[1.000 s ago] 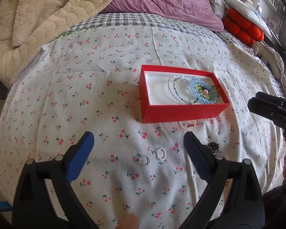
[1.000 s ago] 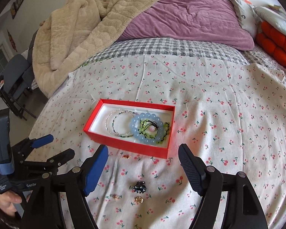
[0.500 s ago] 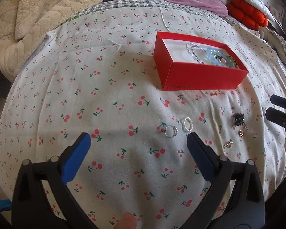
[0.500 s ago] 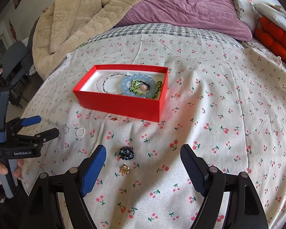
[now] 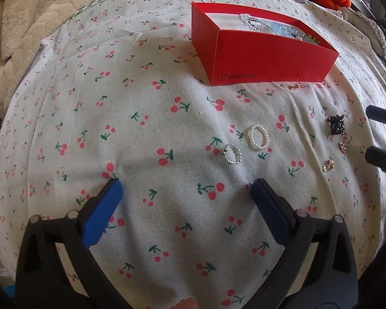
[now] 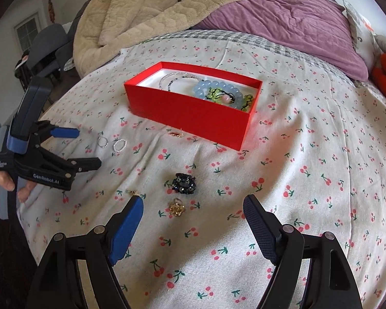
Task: Organize jewelry
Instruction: 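Move the left tool to the silver ring while the right tool approaches the black hair clip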
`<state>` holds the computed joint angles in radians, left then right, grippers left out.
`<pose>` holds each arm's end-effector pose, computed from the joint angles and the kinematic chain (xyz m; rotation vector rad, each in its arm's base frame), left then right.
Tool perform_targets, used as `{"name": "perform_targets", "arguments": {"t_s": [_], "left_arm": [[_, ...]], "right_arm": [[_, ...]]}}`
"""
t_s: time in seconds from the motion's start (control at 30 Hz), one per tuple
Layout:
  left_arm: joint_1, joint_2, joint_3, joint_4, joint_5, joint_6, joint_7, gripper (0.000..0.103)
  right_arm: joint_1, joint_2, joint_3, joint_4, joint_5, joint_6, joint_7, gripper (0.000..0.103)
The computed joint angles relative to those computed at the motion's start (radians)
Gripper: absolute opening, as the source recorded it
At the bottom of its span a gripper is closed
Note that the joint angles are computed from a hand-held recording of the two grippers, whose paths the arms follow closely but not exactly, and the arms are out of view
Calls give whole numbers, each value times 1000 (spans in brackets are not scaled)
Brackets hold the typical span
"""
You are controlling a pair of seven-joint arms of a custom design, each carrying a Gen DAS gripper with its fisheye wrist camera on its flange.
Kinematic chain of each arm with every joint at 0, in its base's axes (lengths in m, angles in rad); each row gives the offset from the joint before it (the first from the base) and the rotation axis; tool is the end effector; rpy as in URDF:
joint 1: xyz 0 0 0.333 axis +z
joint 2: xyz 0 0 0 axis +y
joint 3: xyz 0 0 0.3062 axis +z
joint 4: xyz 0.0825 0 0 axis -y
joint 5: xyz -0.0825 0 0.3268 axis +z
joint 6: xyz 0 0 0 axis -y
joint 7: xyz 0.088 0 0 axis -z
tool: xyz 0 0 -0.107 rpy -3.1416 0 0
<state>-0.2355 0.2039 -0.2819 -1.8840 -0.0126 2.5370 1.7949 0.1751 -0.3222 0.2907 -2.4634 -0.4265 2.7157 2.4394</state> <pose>0.5203 -0.2831 0.4725 -1.1886 2.6032 -0.5894 0.3770 0.2154 0.4904 -1.7891 1.8803 -0.5791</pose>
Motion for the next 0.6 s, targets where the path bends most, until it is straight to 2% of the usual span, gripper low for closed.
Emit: {"name": "perform_targets", "arguments": {"t_s": [0.07, 0.23, 0.3, 0.4, 0.47, 0.6], "left_arm": [[5, -4, -4, -2, -13, 0, 14, 100], [33, -24, -37, -13, -145, 1, 178, 72], [36, -30, -44, -9, -201, -11, 236, 66], [26, -33, -38, -4, -225, -24, 276, 56], [20, -28, -32, 6, -231, -36, 280, 54], [12, -14, -23, 24, -222, -50, 273, 52]], "right_arm": [[14, 8, -5, -1, 5, 6, -27, 81], [51, 17, -30, -17, 59, 64, -104, 81], [80, 23, -54, -27, 126, 95, -158, 80], [85, 36, -53, -24, 181, 106, -199, 70], [89, 48, -54, -17, 207, 99, -224, 61], [98, 68, -61, -7, 253, 78, -252, 56]]}}
